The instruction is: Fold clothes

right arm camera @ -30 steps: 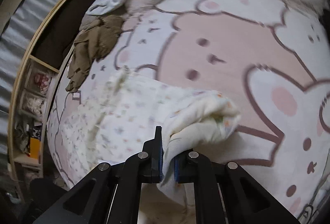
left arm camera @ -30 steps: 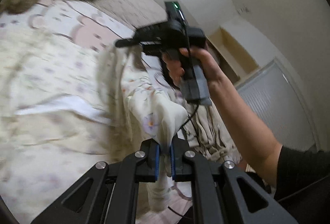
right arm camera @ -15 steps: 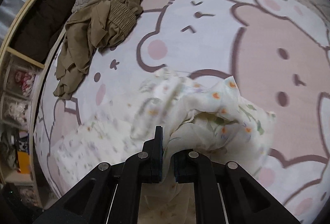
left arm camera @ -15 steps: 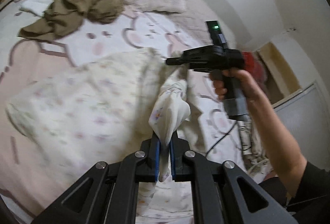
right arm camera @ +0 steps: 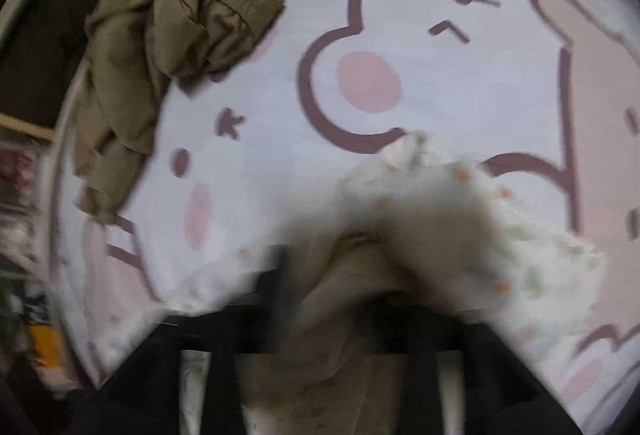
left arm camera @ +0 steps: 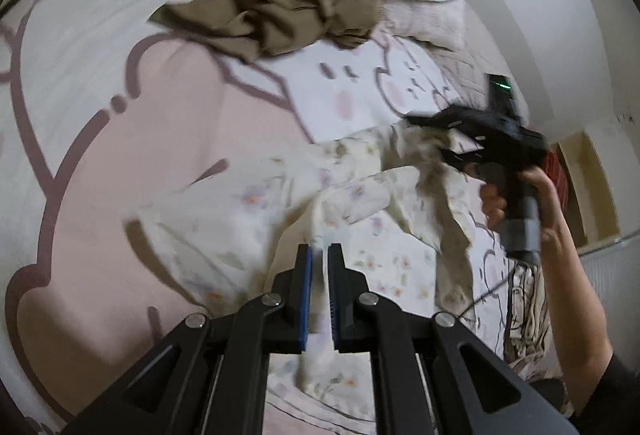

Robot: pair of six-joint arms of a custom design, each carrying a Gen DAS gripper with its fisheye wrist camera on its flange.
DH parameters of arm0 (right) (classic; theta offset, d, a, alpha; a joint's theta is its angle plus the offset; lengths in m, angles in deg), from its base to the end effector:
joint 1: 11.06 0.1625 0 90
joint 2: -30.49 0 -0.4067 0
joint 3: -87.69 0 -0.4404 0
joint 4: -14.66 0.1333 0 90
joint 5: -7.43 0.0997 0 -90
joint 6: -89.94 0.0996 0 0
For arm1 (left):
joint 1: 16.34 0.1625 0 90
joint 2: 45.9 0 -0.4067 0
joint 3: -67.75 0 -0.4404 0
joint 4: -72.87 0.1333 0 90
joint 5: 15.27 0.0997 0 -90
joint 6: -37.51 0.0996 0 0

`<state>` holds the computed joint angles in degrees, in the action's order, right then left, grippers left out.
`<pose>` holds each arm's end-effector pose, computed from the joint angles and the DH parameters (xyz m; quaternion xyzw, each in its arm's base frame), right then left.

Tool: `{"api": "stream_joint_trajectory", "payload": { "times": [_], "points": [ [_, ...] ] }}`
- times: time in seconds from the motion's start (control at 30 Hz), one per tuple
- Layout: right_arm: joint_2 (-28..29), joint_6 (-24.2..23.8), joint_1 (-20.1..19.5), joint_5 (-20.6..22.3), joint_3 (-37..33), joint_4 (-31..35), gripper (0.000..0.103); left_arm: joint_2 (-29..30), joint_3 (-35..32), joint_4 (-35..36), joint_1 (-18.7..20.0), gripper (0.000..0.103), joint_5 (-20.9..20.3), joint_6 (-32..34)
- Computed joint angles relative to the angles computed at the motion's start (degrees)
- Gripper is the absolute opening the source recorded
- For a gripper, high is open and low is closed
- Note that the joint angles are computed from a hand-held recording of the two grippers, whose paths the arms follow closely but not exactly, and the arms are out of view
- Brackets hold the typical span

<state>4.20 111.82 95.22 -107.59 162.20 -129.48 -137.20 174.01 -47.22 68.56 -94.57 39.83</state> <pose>0.3024 -0.7102 -0.0653 -0.0588 -0.9732 0.1184 0.1880 0.1034 -0.5494 0.3870 0.0516 0.9857 -0.1333 0.0892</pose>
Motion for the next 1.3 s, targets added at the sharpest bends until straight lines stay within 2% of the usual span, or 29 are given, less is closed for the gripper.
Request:
{"api": "stream_joint_trajectory", "payload": {
  "times": [0.03, 0.1, 0.17, 0.23, 0.3, 0.37, 0.4, 0.43, 0.47, 0.57, 0.63, 0.7, 0.73, 0.8, 0.87, 0.9, 0.97, 1.07, 1.1, 1.17, 1.23, 1.3],
  "points": [
    [-1.04, 0.14, -0.17, 2.27, 1.69, -2.90, 0.094, 0.25, -0.29, 0.32, 0.34, 0.008, 0.10, -0.37],
    [-3.82, -0.72, -0.93, 9.85, 4.94, -6.38, 0.094, 0.42, -0.51, 0.90, 0.57, 0.008, 1.23, -0.42],
    [-6.24, -1.05, -1.15, 13.58, 7.61, -9.23, 0.094, 0.23, -0.50, 1.01, 0.56, 0.008, 2.98, -0.51],
    [-8.78, -2.95, -0.54, 12.74, 10.60, -13.99, 0.094, -0.05, -0.47, 0.91, 0.52, 0.008, 4.80, -0.75],
    [-10.26, -6.45, 0.49, 6.94, 11.96, -15.59, 0.089, -0.34, -0.48, 0.28, 0.39, 0.008, 7.68, -1.16],
    [-10.54, -9.08, 1.30, 0.79, 12.11, -14.51, 0.050, -0.80, -0.24, -1.06, 0.00, 0.008, 10.86, -0.96],
    [-9.98, -9.45, 1.57, -2.35, 11.46, -12.09, 0.042, -1.27, 0.24, -2.27, -0.45, 0.008, 12.65, -0.18],
    [-9.36, -9.70, 1.83, -5.49, 10.78, -9.64, 0.028, -1.71, 0.72, -3.54, -0.89, 0.008, 14.43, 0.66],
    [-8.70, -9.81, 2.08, -8.62, 10.05, -7.13, 0.022, -2.10, 1.08, -4.37, -1.24, 0.008, 14.86, 1.53],
    [-5.88, -9.55, 2.71, -17.09, 7.14, 0.19, 0.022, -2.95, 1.50, -4.30, -1.85, 0.008, 9.21, 3.90],
    [-4.34, -11.37, 2.75, -17.98, 5.75, -1.02, 0.022, -2.97, 1.49, -3.22, -2.30, 0.008, 5.10, 5.20],
    [-2.61, -14.93, 3.25, -16.80, 3.75, -5.17, 0.022, -2.24, 1.48, -1.55, -3.04, 0.008, 0.58, 6.51],
    [-1.00, -16.57, 3.80, -17.13, 1.52, -6.38, 0.022, -1.68, 1.46, -0.96, -3.40, 0.008, -0.84, 6.74],
    [0.81, -19.33, 4.22, -14.91, -1.20, -9.89, 0.022, 0.19, 1.16, 0.58, -3.99, 0.008, -3.23, 6.60],
    [0.12, -19.65, 3.79, -7.82, -1.09, -13.96, 0.022, 2.16, 1.05, 1.38, -4.62, 0.008, -2.86, 6.58],
    [-0.34, -18.83, 3.73, -5.65, -0.64, -15.83, 0.022, 3.06, 1.10, 1.31, -5.02, 0.008, -1.17, 6.68],
    [-1.26, -17.29, 4.05, -4.93, 0.16, -17.70, 0.022, 4.41, 1.47, -0.19, -5.83, 0.008, 6.16, 7.05],
    [-1.98, -16.87, 5.15, -11.85, 0.53, -12.65, 0.022, 5.84, 1.79, -1.60, -5.71, 0.008, 15.67, 5.48],
    [-2.37, -16.72, 5.38, -14.71, 1.15, -10.31, 0.022, 5.97, 1.18, -1.22, -4.52, 0.008, 17.14, 3.85],
    [-3.52, -16.22, 5.18, -18.18, 3.51, -5.62, 0.022, 5.09, 0.78, -1.72, -3.21, 0.004, 17.12, 3.32],
    [-4.46, -15.80, 4.47, -17.70, 5.45, -2.71, 0.022, 3.78, 1.79, -4.64, -3.74, 0.004, 20.83, 5.20],
    [-4.54, -16.24, 3.86, -15.32, 6.99, -1.30, 0.022, 3.06, 3.43, -8.82, -4.72, 0.004, 26.09, 8.51]
  ]
}}
